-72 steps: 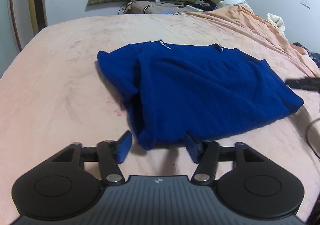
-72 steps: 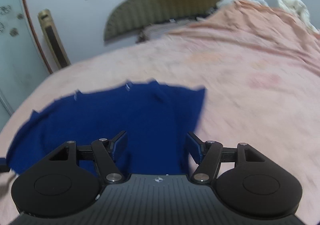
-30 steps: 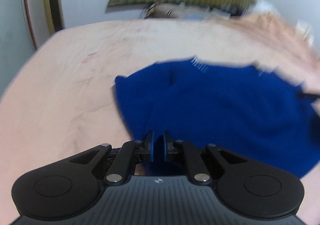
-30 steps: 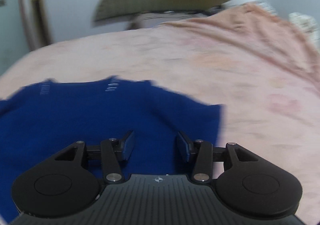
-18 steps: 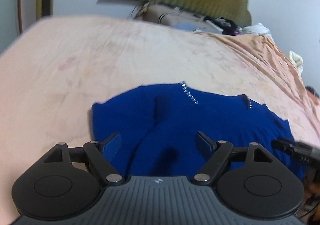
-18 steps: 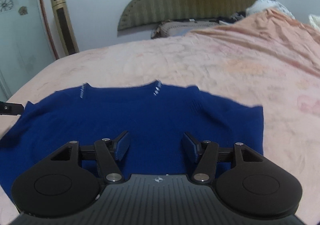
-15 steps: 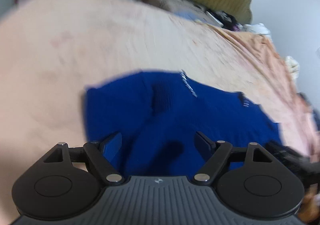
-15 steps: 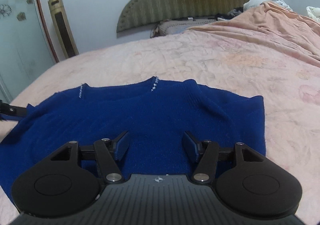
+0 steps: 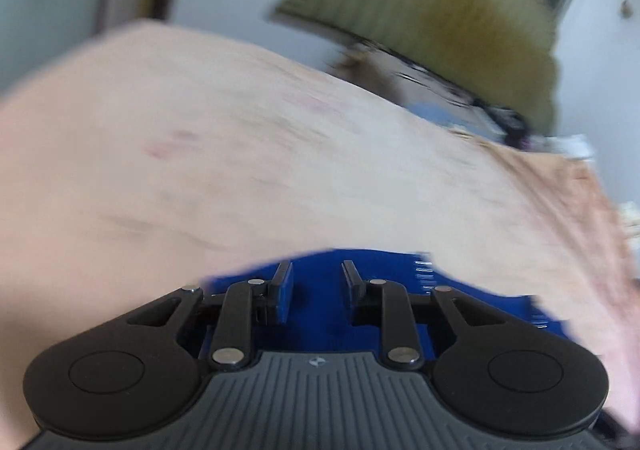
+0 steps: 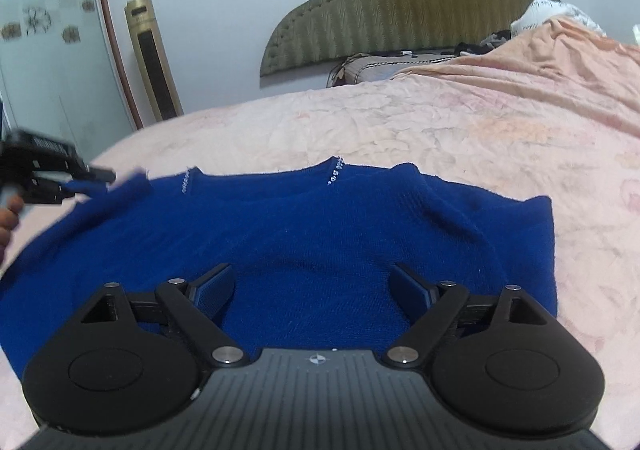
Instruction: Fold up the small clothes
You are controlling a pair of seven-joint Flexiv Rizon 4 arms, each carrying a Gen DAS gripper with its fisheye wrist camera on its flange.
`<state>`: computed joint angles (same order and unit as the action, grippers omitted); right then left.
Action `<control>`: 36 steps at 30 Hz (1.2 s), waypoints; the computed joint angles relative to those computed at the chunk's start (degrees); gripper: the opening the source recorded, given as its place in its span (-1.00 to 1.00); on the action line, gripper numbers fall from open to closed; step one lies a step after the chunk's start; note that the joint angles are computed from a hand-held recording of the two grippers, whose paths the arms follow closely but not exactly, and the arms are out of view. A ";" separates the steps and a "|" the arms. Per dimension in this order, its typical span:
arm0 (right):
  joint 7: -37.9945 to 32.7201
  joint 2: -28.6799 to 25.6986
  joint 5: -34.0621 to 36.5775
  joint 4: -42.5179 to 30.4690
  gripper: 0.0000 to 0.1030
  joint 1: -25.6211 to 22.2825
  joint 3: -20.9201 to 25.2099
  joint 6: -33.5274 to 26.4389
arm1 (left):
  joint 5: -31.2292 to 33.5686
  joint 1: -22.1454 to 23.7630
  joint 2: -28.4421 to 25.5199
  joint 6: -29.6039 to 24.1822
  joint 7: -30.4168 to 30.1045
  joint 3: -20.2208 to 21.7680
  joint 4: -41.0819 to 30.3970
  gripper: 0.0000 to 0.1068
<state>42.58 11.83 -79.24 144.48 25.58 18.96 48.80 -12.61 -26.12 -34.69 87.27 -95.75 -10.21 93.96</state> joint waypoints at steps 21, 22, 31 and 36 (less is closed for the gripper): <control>-6.83 -2.32 23.09 -8.44 0.82 11.86 8.20 -29.53 | 30.06 -27.00 4.48 -10.00 -15.75 28.97 -1.31 -0.38; -6.85 -2.39 22.54 -8.49 0.88 12.37 8.18 -28.85 | 31.36 -27.51 4.79 -10.23 -17.43 29.48 -1.02 -0.25; -9.57 -4.67 27.58 -8.97 1.00 14.24 6.88 -26.28 | 45.05 -32.28 5.89 -9.10 -35.46 35.05 0.36 0.28; -12.52 -6.04 27.91 -9.55 1.00 14.42 6.38 -25.74 | 54.27 -36.28 4.81 -9.06 -47.35 39.49 -1.32 0.45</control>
<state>30.06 5.79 -51.33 134.93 40.00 25.34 23.06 41.66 -62.40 -29.89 78.20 -143.10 29.28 92.65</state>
